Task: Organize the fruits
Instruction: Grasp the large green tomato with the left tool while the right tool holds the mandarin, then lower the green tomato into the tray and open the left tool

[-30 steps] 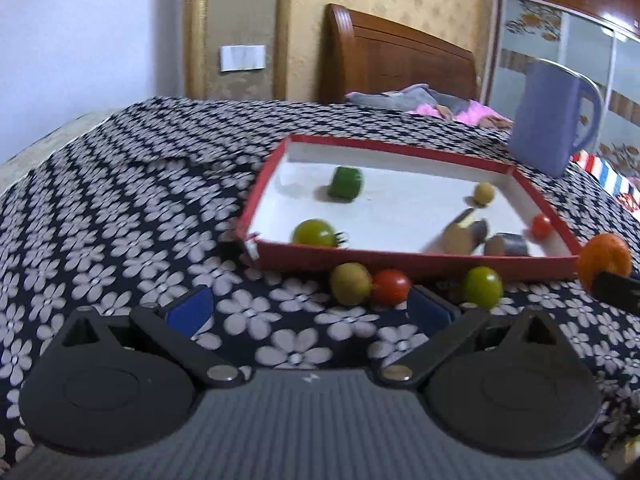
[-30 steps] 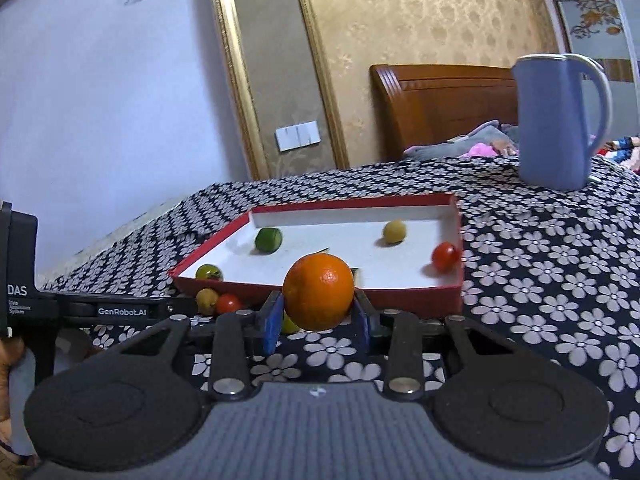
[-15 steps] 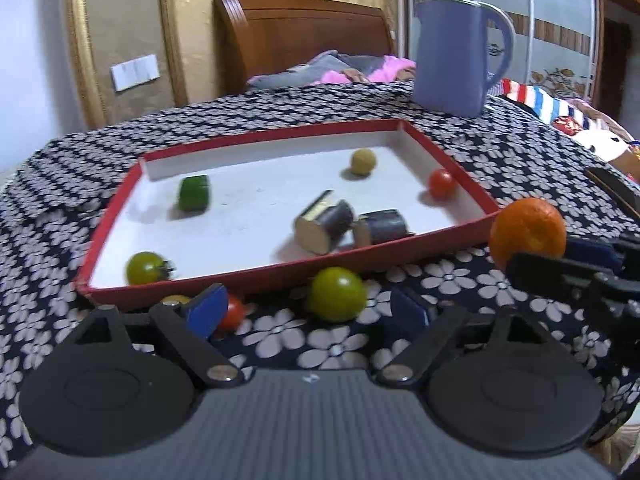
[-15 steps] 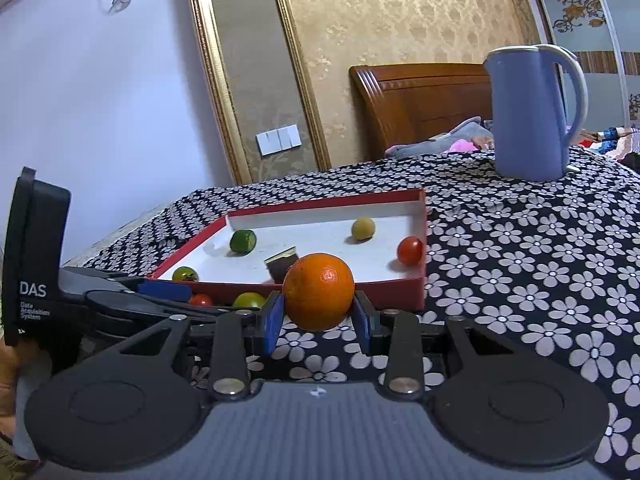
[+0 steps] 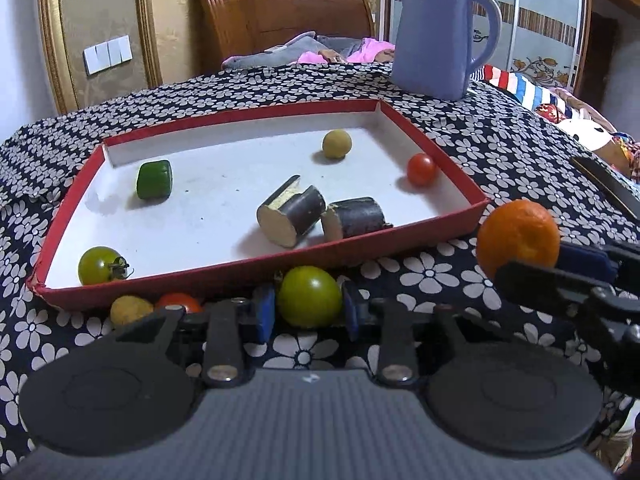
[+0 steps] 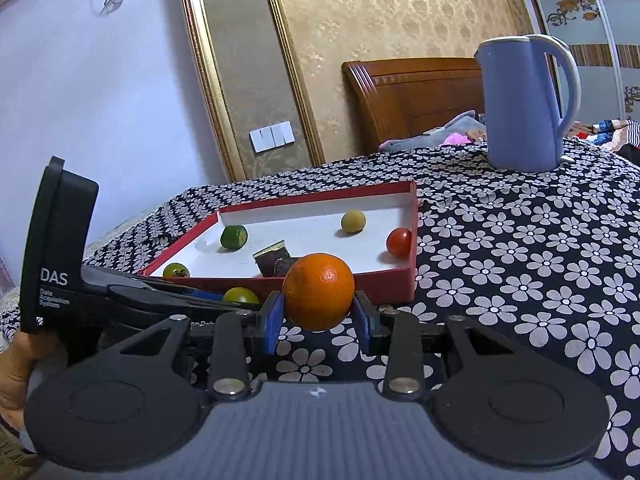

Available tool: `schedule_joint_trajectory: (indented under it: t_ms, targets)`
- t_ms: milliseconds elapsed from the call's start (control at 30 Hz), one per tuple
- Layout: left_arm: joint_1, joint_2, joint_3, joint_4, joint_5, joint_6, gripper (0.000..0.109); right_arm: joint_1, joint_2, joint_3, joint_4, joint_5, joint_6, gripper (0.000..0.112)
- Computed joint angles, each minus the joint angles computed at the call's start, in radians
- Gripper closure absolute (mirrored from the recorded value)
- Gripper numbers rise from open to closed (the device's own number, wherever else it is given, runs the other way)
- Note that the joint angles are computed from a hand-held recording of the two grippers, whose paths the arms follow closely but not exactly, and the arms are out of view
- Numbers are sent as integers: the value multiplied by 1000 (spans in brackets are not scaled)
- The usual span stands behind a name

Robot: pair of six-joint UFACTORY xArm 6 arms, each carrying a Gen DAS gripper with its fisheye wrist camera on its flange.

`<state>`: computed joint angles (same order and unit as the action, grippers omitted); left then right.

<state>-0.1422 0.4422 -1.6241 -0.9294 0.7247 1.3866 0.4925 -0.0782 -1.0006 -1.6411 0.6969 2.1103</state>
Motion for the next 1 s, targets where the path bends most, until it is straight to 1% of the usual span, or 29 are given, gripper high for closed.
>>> schedule_joint_trajectory:
  t_ms: [100, 267, 467, 600, 733, 933, 1000]
  targets:
    - [2, -23, 31, -24, -16, 31, 78, 3, 2, -4, 2, 1, -5, 76]
    - [15, -60, 64, -63, -7, 74, 78, 9, 3, -10, -1, 1, -13, 76]
    - [9, -79, 49, -95, -29, 96, 78, 15, 0, -10, -8, 5, -13, 76]
    - [-9, -67, 13, -100, -71, 84, 78, 18, -8, -3, -13, 11, -7, 76]
    - [-34, -43, -31, -88, -131, 52, 78, 23, -20, 9, -16, 19, -2, 76]
    - [-57, 9, -113, -54, -194, -17, 77, 22, -27, 18, -21, 18, 4, 76]
    - [-62, 34, -150, -25, -199, -56, 77, 20, -29, 21, -24, 14, 6, 76]
